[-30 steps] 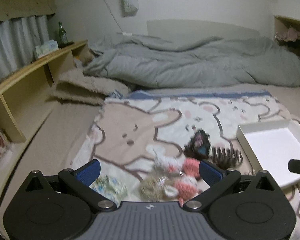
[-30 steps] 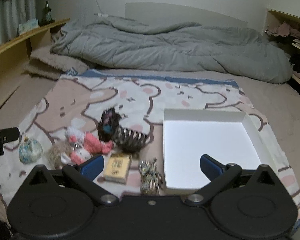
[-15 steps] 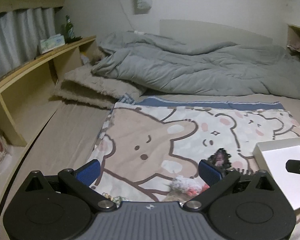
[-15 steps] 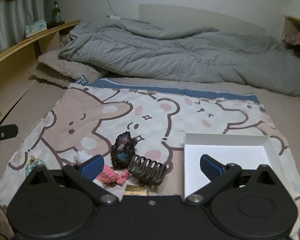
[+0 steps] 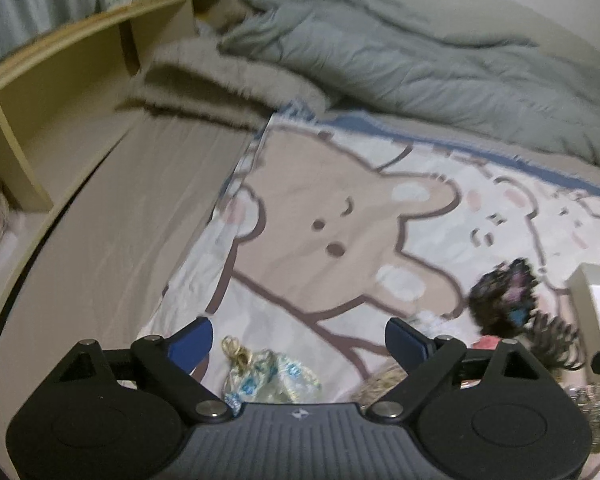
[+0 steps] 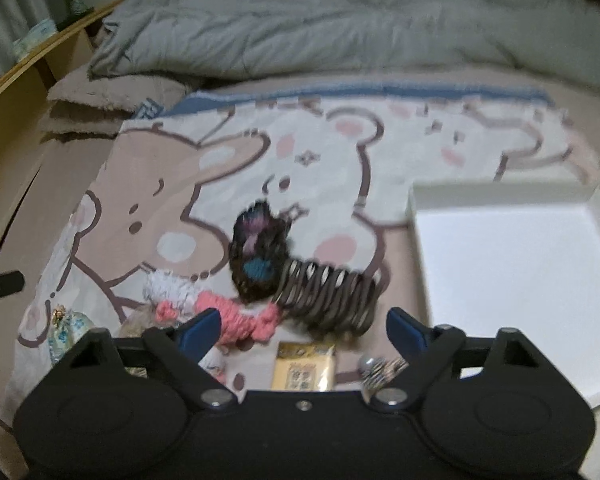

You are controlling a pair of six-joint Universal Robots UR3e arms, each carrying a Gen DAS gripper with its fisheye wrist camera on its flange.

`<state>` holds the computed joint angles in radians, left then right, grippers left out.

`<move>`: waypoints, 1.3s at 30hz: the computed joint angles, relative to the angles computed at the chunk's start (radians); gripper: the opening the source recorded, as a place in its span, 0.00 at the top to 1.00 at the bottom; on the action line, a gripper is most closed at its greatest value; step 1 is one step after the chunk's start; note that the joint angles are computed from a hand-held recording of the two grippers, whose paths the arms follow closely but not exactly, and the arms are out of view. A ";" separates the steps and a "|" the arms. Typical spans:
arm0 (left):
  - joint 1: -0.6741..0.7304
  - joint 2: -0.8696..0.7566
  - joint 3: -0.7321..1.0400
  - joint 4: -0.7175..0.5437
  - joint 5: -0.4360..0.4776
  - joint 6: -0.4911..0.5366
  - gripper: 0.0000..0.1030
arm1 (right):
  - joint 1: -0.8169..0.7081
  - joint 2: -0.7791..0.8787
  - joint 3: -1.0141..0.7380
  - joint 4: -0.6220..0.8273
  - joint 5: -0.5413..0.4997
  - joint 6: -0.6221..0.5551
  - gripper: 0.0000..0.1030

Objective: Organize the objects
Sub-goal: 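Lower the left tool onto the brocade pouch while the right tool lowers onto the tissue pack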

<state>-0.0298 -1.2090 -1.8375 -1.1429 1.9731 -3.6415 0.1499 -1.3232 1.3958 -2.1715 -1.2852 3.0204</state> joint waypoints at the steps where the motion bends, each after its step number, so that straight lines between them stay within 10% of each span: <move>1: 0.016 -0.004 -0.011 0.004 -0.007 -0.001 0.10 | 0.001 0.012 0.000 0.006 -0.002 0.013 0.17; 13: 0.172 -0.085 -0.154 0.080 -0.098 -0.076 0.09 | -0.017 0.100 0.008 0.097 0.018 0.044 0.36; 39: 0.182 -0.113 -0.392 0.204 -0.110 -0.044 0.00 | 0.069 0.193 0.017 0.042 -0.077 0.109 0.41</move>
<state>0.1517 -1.3219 -2.2296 -0.9392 1.8634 -3.6855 0.2188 -1.1305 1.4129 -2.1298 -1.3627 3.1299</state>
